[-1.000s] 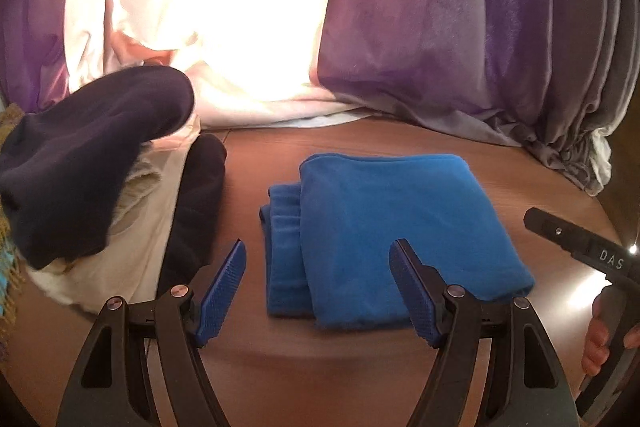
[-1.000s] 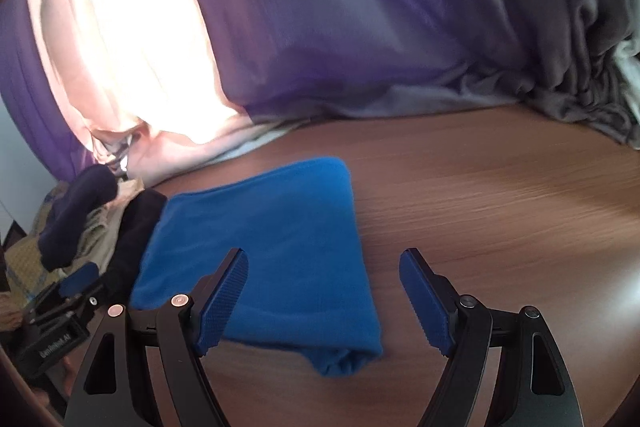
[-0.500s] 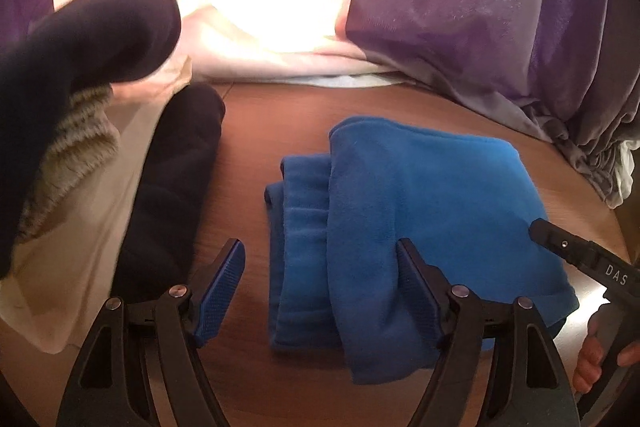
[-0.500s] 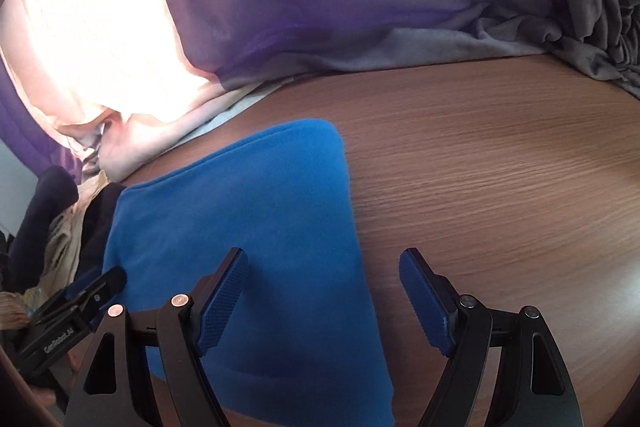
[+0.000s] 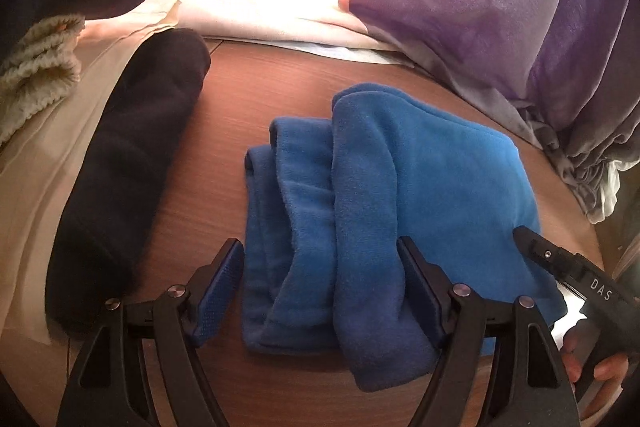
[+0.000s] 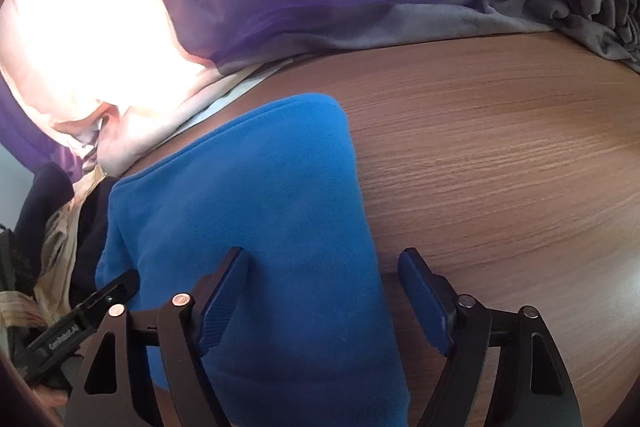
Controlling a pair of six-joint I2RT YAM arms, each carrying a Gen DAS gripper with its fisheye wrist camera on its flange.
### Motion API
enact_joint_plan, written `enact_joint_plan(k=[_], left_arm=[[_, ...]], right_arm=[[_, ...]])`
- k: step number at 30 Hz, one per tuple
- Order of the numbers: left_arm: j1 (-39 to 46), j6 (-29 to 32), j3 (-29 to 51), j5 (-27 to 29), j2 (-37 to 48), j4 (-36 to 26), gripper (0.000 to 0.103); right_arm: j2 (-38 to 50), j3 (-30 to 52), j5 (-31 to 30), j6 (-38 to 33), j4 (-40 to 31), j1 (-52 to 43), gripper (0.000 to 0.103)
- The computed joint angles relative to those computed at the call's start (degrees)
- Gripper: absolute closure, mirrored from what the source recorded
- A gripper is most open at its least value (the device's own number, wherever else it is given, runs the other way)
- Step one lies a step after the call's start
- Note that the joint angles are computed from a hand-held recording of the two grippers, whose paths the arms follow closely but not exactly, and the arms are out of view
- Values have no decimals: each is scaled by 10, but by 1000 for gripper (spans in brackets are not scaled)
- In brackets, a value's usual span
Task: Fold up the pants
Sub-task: 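Close the right tool on the edge of the folded sweatpants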
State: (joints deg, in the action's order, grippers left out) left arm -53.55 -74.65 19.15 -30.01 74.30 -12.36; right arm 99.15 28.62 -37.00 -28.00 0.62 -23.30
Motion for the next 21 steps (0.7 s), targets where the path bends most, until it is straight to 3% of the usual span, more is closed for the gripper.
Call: enact_joint_plan(k=[5, 7, 10, 19, 20, 21], left_arm=[[9, 22, -10, 24, -30, 9, 48], [2, 22, -5, 17, -33, -1, 52], [-5, 31, 5, 5, -37, -17, 58], [-41, 32, 29, -30, -70, -75, 69], [-58, 25, 38, -50, -79, -101, 86], [-66, 31, 45, -55, -87, -111, 88]], right_arm=[[7, 17, -15, -14, -37, 4, 50], [-11, 10, -16, -23, -42, 6, 66], [-54, -11, -9, -29, -39, 7, 77], [-173, -40, -24, -44, -83, -5, 85], [-188, -40, -30, -49, -97, -10, 85], [-204, -42, -34, -53, -109, -15, 85]])
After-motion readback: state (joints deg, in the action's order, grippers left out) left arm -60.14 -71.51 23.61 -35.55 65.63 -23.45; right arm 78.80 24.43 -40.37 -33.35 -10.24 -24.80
